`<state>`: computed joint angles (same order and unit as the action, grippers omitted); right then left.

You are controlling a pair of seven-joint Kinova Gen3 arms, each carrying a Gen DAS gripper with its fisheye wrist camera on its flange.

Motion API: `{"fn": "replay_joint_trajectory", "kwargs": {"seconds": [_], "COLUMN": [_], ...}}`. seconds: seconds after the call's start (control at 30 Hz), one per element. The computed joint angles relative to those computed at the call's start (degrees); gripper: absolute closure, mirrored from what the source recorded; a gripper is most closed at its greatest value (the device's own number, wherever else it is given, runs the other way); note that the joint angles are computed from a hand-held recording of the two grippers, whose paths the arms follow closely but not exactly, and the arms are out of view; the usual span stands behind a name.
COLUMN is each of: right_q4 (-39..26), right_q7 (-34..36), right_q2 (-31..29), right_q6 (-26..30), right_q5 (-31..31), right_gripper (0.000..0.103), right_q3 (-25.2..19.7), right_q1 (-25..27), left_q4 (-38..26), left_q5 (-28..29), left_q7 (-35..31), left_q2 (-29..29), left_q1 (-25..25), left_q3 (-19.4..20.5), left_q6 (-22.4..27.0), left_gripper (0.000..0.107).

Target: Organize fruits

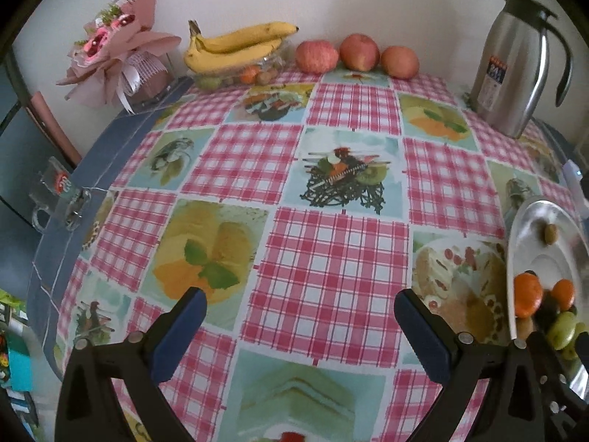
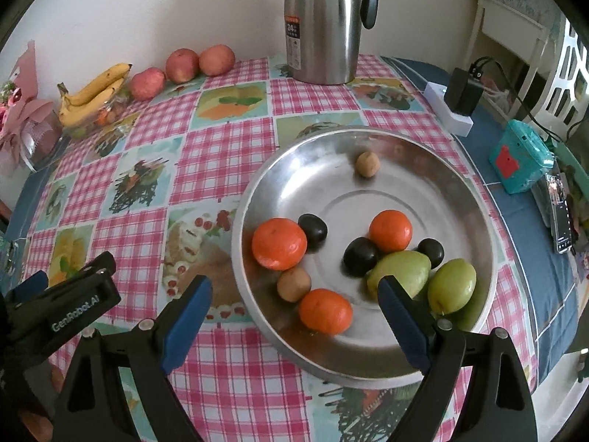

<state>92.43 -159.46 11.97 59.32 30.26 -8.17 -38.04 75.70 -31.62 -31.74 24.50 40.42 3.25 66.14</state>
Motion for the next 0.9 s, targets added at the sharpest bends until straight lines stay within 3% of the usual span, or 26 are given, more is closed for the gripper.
{"fn": "replay_joint_trajectory", "kwargs": {"seconds": [0.37, 0.67, 0.9], "right_q4": [2.14, 2.25, 0.74], "right_q7": [-4.95, -8.59, -8.10], "right_q2": [-3.43, -4.86, -4.32], "right_q6": [2.19, 4.73, 7.93], "right_q5": [3.60, 8.15, 8.64], "right_gripper": [0.012, 0.012, 0.012], "right_q3": [-1.78, -3.66, -4.22], "right_q1": [-1.45, -2.71, -3.27], "left_q4": [4.49, 5.54, 4.56], "left_q5": [-4.04, -6.71, -4.91], "left_q7": [1.58, 1.23, -2.92], "left_q2": [-6.90, -8.97, -8.58], "left_q1": [1.32, 1.32, 0.43], "left_q3": [2.28, 4.23, 5.09], "left_q6": [-0.64, 1.24, 3.46], "left_gripper": [0.004, 0.004, 0.004]}}
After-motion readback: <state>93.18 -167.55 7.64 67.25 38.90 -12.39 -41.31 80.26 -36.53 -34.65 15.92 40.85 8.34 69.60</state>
